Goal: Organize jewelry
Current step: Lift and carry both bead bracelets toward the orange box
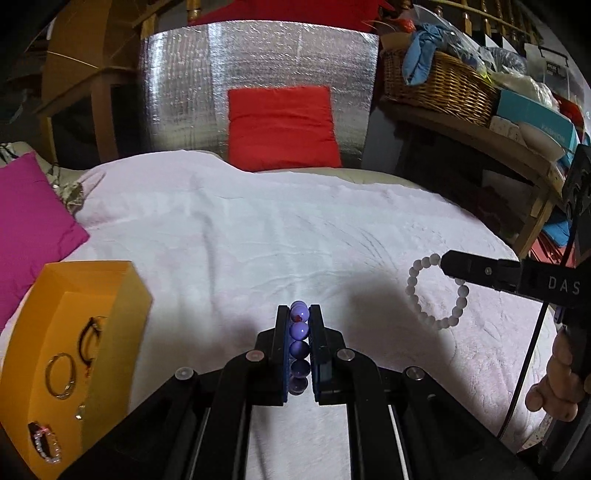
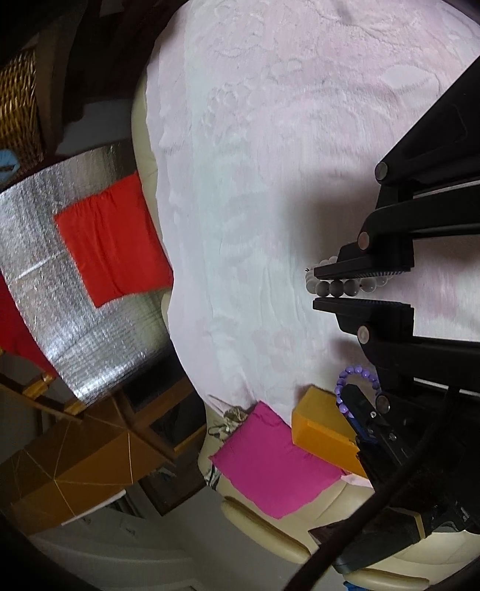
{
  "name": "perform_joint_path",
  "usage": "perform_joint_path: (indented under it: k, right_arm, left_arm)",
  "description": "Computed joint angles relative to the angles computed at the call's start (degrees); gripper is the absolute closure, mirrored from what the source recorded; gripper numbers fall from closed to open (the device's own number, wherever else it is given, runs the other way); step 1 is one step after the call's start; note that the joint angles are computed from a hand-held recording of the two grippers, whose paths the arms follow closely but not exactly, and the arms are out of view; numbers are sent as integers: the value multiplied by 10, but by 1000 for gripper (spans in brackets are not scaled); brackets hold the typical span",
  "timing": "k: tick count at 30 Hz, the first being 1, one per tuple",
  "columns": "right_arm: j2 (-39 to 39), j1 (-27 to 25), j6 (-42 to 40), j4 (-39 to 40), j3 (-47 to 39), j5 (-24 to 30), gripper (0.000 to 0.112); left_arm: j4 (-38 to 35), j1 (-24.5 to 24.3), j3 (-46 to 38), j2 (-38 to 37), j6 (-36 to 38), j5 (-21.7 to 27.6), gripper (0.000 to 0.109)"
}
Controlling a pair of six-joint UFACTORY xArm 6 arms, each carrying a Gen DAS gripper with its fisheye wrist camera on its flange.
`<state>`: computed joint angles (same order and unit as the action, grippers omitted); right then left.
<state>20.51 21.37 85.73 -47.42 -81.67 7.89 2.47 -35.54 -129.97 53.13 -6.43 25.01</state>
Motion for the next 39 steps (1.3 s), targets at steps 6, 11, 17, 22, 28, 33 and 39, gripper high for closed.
perform_joint_path:
  k: [6,11,17,22,28,33,39]
  right_arm:
    - [23,25,-5,-2,-40,16,102]
    - [46,45,-27,14,-77,32,102]
    - [81,69,-59,37,-131,45,102]
    - [119,89,-99,76,-188,56,102]
    - [172,110,-149,126,-261,68,102]
    - [218,126,-186,161,-332,90,102]
    - [260,141,-224,183,-403,122,102]
  left_arm:
    - [74,18,125,-78,-64,-65,99]
    - [155,37,200,-129,-137,-105,99]
    - [247,64,274,-179,-220,-137,99]
    - [297,88,320,-212,-272,-157,99]
    - [346,111,359,-240,-329,-171,99]
    - [416,127,377,-257,-398,-173,99]
    - [472,151,392,-269,-462,-165,99]
